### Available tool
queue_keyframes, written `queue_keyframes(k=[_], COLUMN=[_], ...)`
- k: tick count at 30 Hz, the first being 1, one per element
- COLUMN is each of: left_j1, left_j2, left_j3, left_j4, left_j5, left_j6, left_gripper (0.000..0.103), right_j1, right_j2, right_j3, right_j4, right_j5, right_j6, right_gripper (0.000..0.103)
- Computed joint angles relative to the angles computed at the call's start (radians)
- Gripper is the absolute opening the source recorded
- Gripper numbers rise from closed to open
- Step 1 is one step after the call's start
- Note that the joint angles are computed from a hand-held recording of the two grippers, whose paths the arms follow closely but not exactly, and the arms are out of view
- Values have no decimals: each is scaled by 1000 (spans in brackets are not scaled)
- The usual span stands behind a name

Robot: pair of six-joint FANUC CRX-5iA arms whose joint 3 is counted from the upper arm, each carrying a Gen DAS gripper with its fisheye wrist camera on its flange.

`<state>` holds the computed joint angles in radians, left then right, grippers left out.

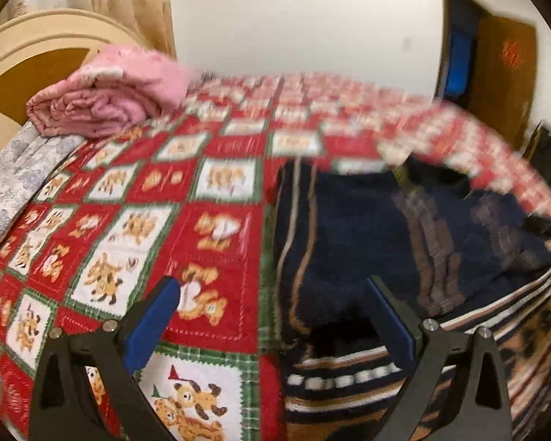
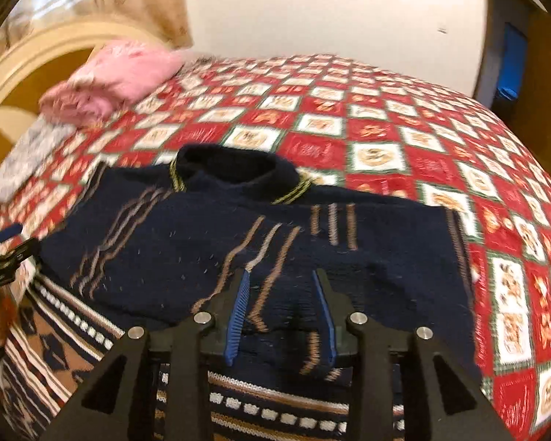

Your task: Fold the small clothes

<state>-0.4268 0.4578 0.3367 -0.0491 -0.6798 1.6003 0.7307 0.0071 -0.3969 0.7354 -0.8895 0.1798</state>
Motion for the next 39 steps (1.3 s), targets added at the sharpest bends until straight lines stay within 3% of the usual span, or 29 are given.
queue_keyframes(k=[3, 4, 8, 11, 15, 16, 19, 23, 27, 31, 33, 39], left_j1=[-8, 6, 39, 27, 7, 2, -7, 6, 21, 16, 15, 35], left_j2=[55, 45, 33, 33, -15, -21, 15, 28, 25, 11, -7, -154], left_j3=[65, 27, -27, -18, -61, -66, -13, -6, -28, -40, -57, -249], left_j4=[-40, 7, 122, 91, 5, -14, -30, 19, 73, 50, 36, 64], left_j5=[-130, -102, -74, -80, -5, 4, -61, -84, -78, -74, -77, -21], left_j6=[16, -9, -67, -54, 12, 21, 11, -23, -53, -26, -1, 21], left_gripper=[103, 103, 103, 103, 103, 103, 103, 103, 103, 103, 103, 103], right_j1=[-19, -15, -2, 22, 33, 27, 9, 14, 25, 38, 38, 162], right_j2=[39, 24, 20, 17, -43, -36, 21, 110, 72, 59, 32, -71], right_j3=[20, -9, 11, 11, -70, -56, 13, 98, 50, 38, 34, -68], right_j4=[-85, -48, -108, -96, 89, 87, 25, -92, -90, -91, -148, -113], right_j5=[-33, -11, -47, -91, -6, 17, 54, -18, 19, 6, 7, -98], right_j6=[55, 22, 59, 47, -103, -95, -22, 54, 14, 48, 59, -37], right_gripper=[37, 37, 37, 37, 41, 43, 43, 43, 43, 46, 49, 50])
